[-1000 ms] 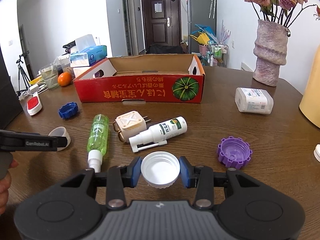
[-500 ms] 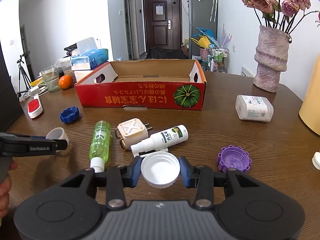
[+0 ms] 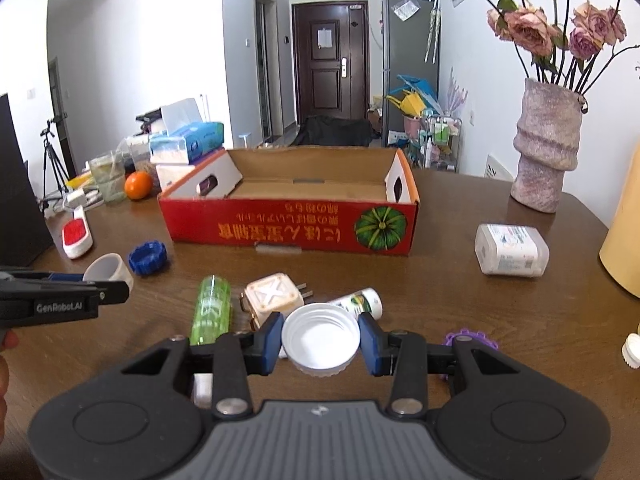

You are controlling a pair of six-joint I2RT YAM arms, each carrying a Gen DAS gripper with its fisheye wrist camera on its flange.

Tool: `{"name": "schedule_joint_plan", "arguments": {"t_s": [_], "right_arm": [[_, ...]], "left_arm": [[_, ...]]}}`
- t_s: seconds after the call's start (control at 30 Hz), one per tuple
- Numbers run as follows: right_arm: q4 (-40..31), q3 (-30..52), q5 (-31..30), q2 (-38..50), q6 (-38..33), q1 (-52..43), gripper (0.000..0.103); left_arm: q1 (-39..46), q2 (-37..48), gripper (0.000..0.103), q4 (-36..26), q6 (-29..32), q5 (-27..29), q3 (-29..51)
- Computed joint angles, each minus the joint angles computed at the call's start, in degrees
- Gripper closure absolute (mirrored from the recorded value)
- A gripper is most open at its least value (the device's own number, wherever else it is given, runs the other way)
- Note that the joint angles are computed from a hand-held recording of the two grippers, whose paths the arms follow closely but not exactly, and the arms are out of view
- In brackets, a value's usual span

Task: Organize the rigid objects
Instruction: 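Carry the cap and tape roll over the red cardboard box with both tools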

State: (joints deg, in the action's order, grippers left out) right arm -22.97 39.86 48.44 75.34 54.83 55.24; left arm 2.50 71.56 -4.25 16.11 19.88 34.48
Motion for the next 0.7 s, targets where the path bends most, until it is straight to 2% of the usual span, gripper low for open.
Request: {"name": "schedule_joint_plan", "arguments": {"t_s": [0.33,0.7], "right_arm": [[5.0,2.1,0.4,0.4,-6.7,-3.1,0.064],[11.0,5.9,-3.0,2.3,-14.9,-10.5,0.064]], "left_arm": [[-3.2,-4.6,0.058,-0.6,-2.5,-0.2,1.0],[-7.0,-2.3,0.058,1.8,-7.2,-4.6,6.2]]}}
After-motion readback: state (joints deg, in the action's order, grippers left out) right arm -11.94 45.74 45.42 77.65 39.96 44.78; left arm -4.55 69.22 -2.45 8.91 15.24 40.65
